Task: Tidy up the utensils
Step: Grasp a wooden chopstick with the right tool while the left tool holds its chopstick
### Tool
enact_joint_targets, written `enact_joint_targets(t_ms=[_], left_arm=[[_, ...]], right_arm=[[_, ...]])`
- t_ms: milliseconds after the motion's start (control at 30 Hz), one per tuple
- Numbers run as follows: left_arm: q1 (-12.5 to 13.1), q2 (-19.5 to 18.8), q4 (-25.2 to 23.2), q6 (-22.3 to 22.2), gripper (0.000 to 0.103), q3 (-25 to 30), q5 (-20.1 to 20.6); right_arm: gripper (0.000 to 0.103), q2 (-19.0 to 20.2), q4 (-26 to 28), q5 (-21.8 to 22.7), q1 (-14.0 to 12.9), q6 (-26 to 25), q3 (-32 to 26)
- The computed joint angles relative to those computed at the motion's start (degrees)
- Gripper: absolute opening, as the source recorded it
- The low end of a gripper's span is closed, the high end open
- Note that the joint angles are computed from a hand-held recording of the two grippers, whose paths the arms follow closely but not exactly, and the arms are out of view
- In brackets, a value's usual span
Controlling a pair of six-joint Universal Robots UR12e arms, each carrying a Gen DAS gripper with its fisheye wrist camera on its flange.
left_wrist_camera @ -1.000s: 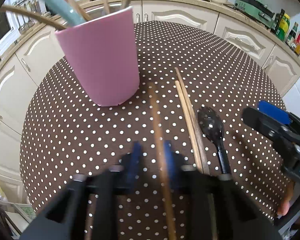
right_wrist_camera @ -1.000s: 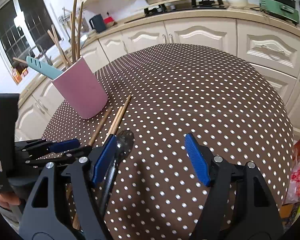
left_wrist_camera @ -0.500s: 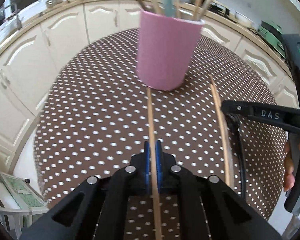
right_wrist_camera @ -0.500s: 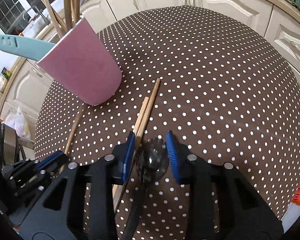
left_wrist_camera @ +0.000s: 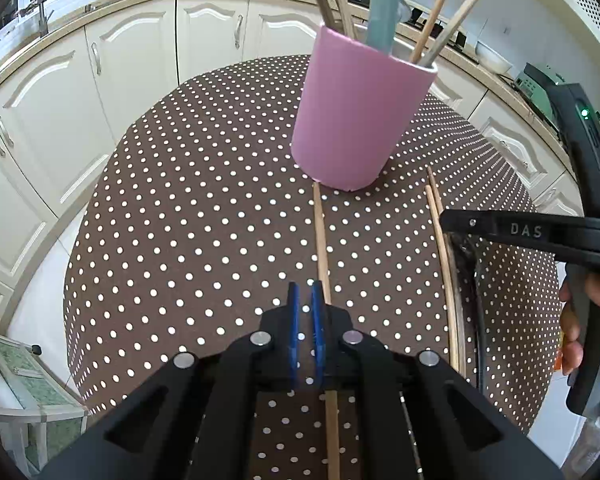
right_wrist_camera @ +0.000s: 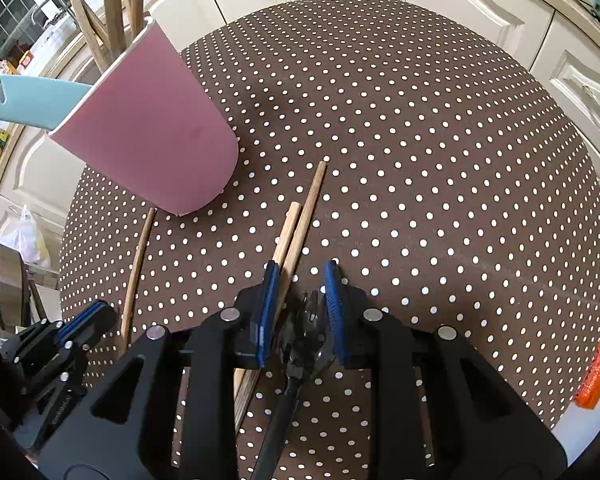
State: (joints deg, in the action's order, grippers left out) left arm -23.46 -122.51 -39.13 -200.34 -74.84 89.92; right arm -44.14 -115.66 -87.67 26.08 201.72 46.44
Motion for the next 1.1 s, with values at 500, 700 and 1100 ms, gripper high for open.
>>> enact_joint_targets(t_ms=[500,700,1100], left_arm=[[-0.6,-1.9,-0.8,1.3,0.026,2.8,0.0],[-0.7,-4.3,-5.8,3.2,0.02,7.2,0.8],[-0.6,-2.9,1.1,2.2,0.005,4.2,1.7]], right_arm=[[0.02,4.7,8.4,-6.5,1.9,-4.6,-8.9],[0.007,6.0,6.9,-8.0,2.9,-7.5,-10.4],[0.006,-0.5,-11.2,-0.3,0.8,-2.6,3.4]])
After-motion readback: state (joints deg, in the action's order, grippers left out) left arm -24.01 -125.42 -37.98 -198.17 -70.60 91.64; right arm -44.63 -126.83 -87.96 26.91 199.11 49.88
